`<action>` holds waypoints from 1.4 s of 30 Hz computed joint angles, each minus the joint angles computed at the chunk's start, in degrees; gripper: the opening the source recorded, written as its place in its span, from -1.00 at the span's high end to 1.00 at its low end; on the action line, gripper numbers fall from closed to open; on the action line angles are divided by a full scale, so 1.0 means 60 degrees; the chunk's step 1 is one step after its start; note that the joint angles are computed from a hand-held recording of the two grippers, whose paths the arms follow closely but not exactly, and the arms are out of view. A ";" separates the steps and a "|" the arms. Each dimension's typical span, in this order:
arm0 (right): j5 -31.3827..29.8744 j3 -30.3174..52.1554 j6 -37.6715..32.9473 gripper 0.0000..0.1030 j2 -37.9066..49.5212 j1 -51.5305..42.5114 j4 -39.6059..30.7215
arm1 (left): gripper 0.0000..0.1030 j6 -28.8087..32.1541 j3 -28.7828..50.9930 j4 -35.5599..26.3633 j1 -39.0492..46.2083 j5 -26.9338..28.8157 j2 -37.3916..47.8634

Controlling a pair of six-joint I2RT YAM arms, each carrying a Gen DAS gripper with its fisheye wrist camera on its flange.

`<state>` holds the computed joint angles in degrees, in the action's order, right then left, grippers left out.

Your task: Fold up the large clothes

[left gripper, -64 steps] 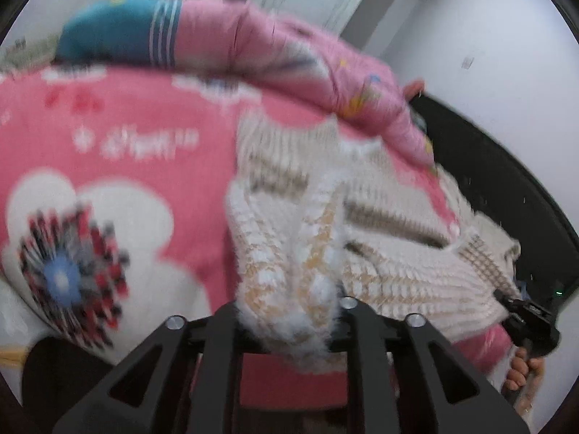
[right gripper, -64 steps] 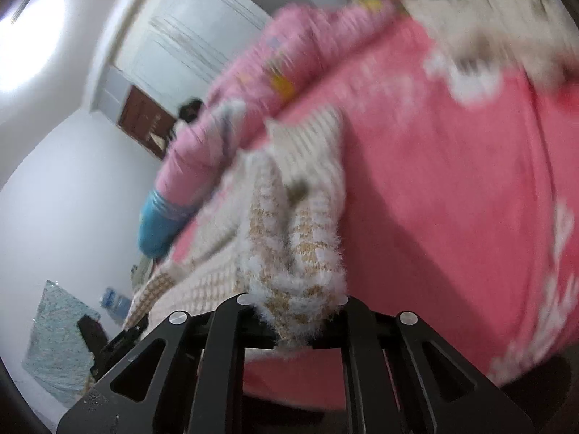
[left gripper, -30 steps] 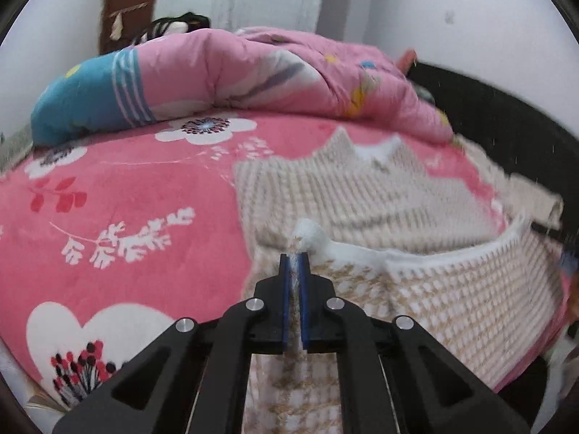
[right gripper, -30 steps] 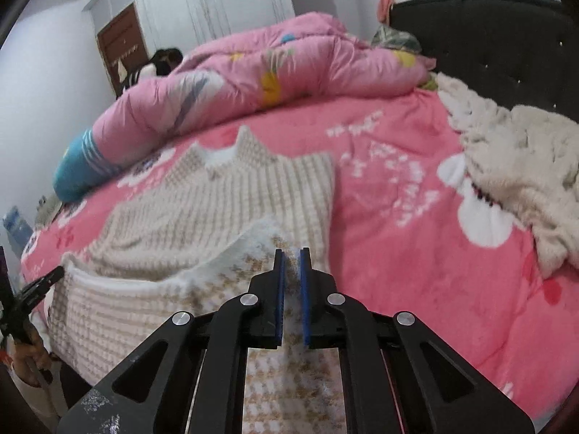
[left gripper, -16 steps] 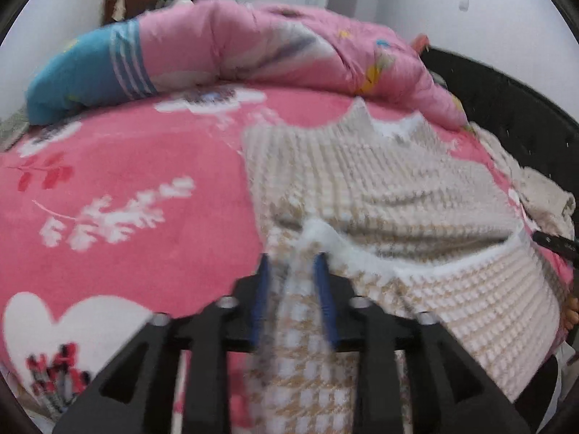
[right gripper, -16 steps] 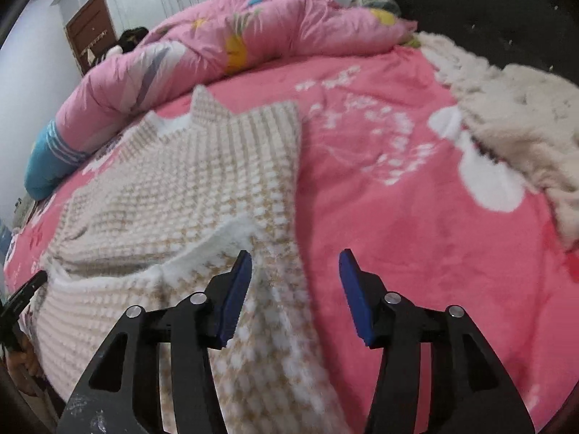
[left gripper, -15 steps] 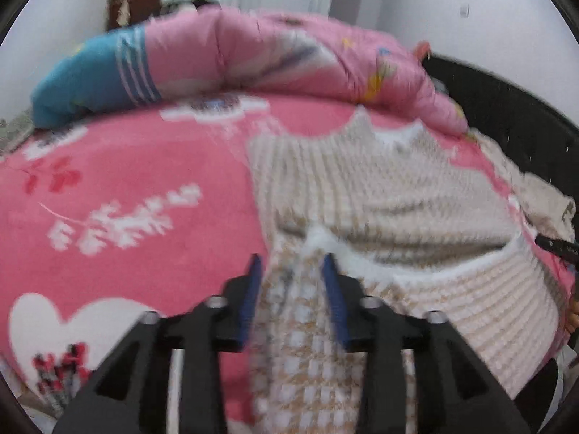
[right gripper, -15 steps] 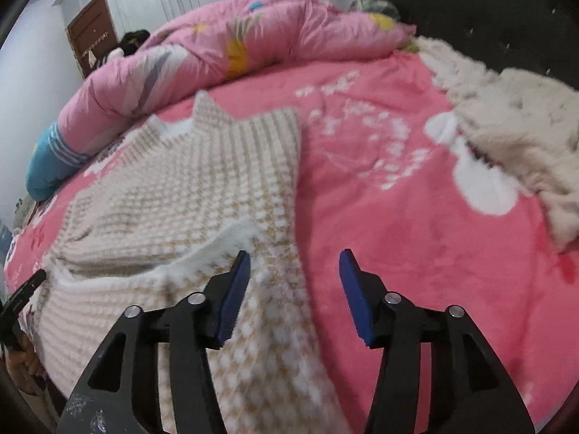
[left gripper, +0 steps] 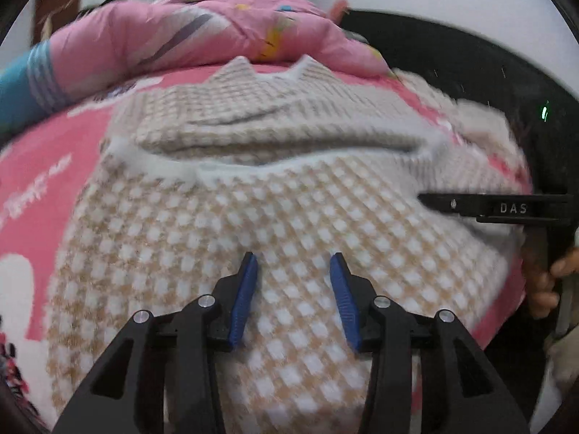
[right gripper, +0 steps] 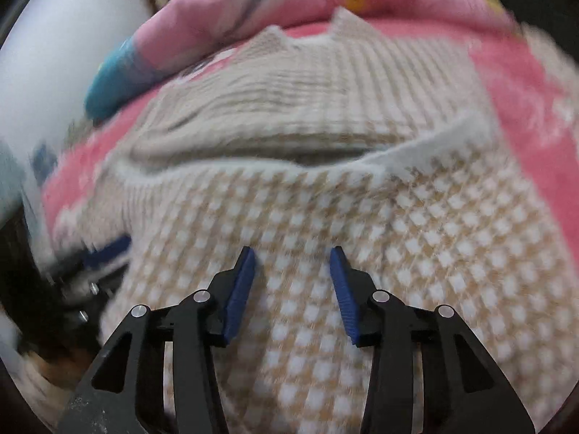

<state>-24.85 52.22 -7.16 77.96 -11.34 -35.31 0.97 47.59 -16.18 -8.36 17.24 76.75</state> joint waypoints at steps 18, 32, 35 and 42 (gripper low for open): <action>0.2133 0.0782 0.0393 0.38 -0.0706 0.1291 0.0020 | 0.17 -0.0608 0.0555 0.0150 0.1429 0.0205 -0.0038; 0.0388 0.0149 -0.1038 0.30 -0.2837 0.0541 -0.1434 | 0.19 -0.0277 -0.0011 -0.0644 0.2549 0.2050 -0.1425; 0.1666 -0.0832 -0.1338 0.26 -0.3472 0.2470 -0.1261 | 0.09 0.0195 -0.0618 -0.0837 0.1506 0.1176 -0.1922; 0.1566 -0.0660 -0.0770 0.26 -0.2415 0.2229 -0.1119 | 0.08 -0.0354 -0.1061 -0.0342 0.1360 0.0826 -0.1605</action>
<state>-15.45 48.26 -11.78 63.47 2.04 -42.02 -1.15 41.23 -18.23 -0.19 22.19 67.12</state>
